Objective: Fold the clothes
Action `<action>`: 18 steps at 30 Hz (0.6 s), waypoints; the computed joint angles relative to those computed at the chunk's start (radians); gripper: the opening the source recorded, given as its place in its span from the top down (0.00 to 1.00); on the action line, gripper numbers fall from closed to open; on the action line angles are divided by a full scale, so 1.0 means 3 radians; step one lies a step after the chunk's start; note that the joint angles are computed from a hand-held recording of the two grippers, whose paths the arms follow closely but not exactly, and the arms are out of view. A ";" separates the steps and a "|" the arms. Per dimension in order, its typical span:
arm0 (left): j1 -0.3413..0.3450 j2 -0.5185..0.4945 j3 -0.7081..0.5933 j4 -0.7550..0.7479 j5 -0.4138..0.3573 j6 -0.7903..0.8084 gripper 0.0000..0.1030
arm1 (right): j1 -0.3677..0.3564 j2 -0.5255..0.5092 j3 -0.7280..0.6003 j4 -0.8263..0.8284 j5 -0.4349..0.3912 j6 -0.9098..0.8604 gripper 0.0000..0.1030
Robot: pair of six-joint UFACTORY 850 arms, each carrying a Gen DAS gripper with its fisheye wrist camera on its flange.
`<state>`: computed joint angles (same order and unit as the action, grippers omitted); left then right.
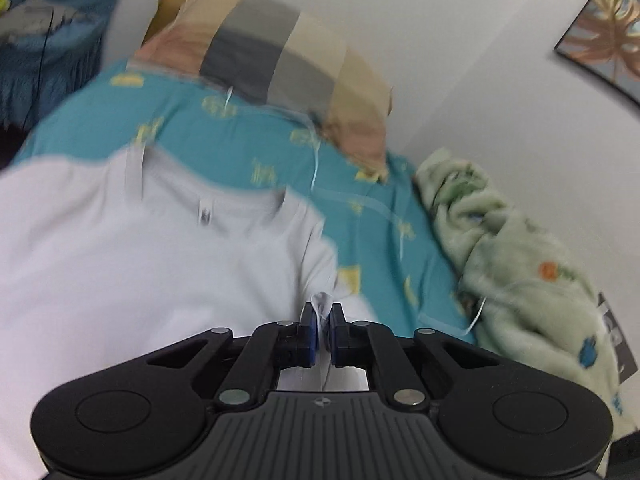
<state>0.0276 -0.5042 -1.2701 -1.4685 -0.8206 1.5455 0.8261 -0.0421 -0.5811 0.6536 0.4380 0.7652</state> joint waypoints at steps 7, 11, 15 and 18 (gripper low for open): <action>-0.0158 -0.0250 -0.0592 -0.0189 0.0620 -0.0049 0.94 | -0.0038 -0.0054 -0.0032 -0.0267 -0.0006 0.0257 0.33; -0.0270 -0.0487 -0.0797 -0.0024 0.1165 -0.0231 0.94 | -0.0057 -0.0073 -0.0041 -0.0299 -0.0020 0.0257 0.33; -0.0225 -0.0605 -0.0802 0.0137 0.1253 -0.0397 0.89 | -0.0069 -0.0110 -0.0050 -0.0288 -0.0036 0.0228 0.33; -0.0193 -0.0519 -0.0667 0.0140 0.1255 -0.0365 0.69 | -0.0079 -0.0148 -0.0080 -0.0358 -0.0072 0.0206 0.33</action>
<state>-0.0301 -0.6599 -1.4702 -1.4264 -0.4440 1.4359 0.8025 -0.0864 -0.6051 0.5463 0.4163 0.8270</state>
